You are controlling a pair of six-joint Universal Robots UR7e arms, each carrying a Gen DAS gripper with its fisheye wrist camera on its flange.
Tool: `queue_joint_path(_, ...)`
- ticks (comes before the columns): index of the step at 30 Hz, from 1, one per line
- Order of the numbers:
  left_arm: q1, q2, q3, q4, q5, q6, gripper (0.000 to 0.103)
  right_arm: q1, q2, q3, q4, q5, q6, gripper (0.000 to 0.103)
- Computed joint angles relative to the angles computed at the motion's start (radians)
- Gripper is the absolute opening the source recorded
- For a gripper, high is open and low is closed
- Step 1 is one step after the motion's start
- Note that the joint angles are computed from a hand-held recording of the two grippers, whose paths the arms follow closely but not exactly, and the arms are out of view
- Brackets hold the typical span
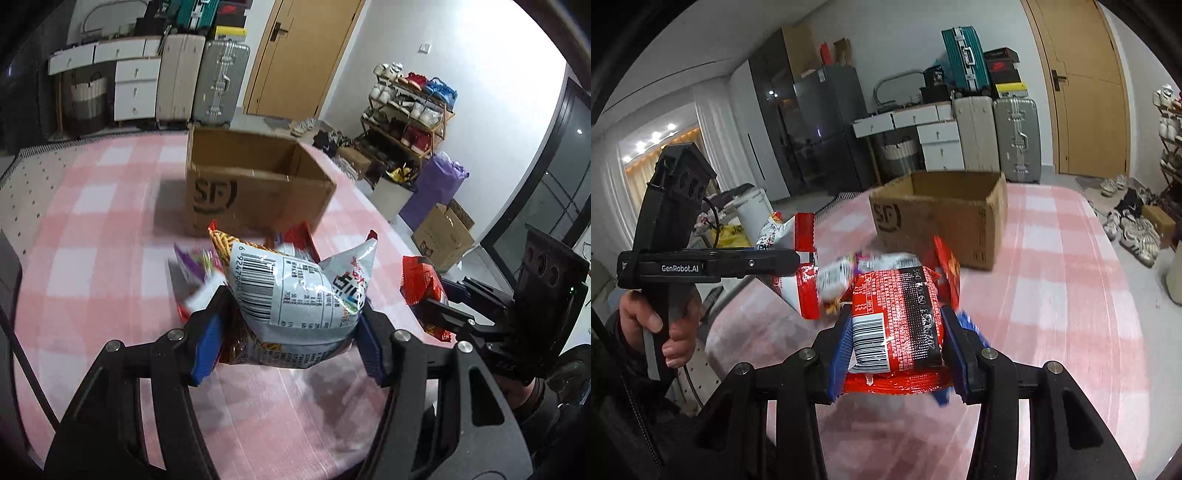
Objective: Organize snacks
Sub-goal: 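Carry both packets over the box and open both grippers to drop them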
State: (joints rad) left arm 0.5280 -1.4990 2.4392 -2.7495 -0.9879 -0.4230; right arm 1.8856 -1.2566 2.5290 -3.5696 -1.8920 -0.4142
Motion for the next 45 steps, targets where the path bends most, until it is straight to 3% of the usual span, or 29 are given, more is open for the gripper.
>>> queue_joint_path(9, 0.092, 0.069, -0.177, 0.056, -0.019, 0.121, 0.06, -0.017, 0.008, -0.147, 0.116, 0.063, 0.004, 0.046)
queue_joint_path(17, 0.155, 0.182, -0.369, 0.113, -0.035, 0.206, 0.06, -0.004, 0.059, -0.305, 0.199, 0.066, -0.004, 0.046)
queue_joint_path(29, 0.233, 0.385, -0.641, 0.159, 0.013, 0.288, 0.061, -0.017, 0.159, -0.539, 0.342, 0.077, 0.0, 0.046)
queue_joint_path(36, 0.274, 0.479, -0.687, 0.109, 0.04, 0.291, 0.061, -0.049, 0.234, -0.63, 0.381, 0.063, 0.008, 0.046)
queue_joint_path(45, 0.348, 0.568, -0.744, 0.093, 0.015, 0.296, 0.061, -0.097, 0.302, -0.685, 0.39, 0.063, 0.019, 0.046)
